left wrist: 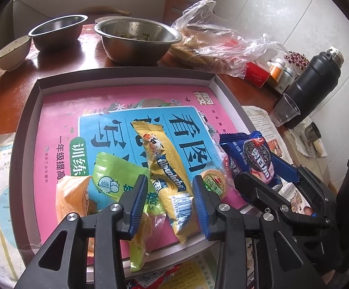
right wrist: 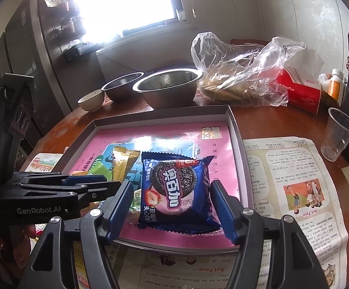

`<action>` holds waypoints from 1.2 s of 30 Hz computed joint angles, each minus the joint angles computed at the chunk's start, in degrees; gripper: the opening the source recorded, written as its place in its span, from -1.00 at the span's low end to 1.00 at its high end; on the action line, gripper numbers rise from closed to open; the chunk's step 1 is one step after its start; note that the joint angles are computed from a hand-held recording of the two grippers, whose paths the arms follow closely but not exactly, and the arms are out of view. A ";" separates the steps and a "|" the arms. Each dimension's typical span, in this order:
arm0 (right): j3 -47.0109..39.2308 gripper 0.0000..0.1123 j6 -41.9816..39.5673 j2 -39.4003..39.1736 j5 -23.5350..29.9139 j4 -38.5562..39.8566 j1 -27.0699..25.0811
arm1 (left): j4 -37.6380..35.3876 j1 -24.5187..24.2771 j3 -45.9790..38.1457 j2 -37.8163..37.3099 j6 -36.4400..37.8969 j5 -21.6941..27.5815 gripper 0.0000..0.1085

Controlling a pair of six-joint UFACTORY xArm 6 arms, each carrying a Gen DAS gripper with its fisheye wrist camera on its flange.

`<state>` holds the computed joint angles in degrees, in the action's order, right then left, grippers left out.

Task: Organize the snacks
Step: 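Lower both held snacks into the tray and open both grippers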

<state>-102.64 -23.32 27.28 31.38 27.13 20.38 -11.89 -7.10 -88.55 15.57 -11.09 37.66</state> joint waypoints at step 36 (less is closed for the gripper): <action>4.26 0.35 2.89 -3.35 -4.78 0.21 -0.08 | 7.26 0.89 10.62 -10.66 -7.52 -5.25 0.30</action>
<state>-98.38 -20.43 23.93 26.60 27.33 20.30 -4.62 -6.20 -77.92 4.92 -18.62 32.41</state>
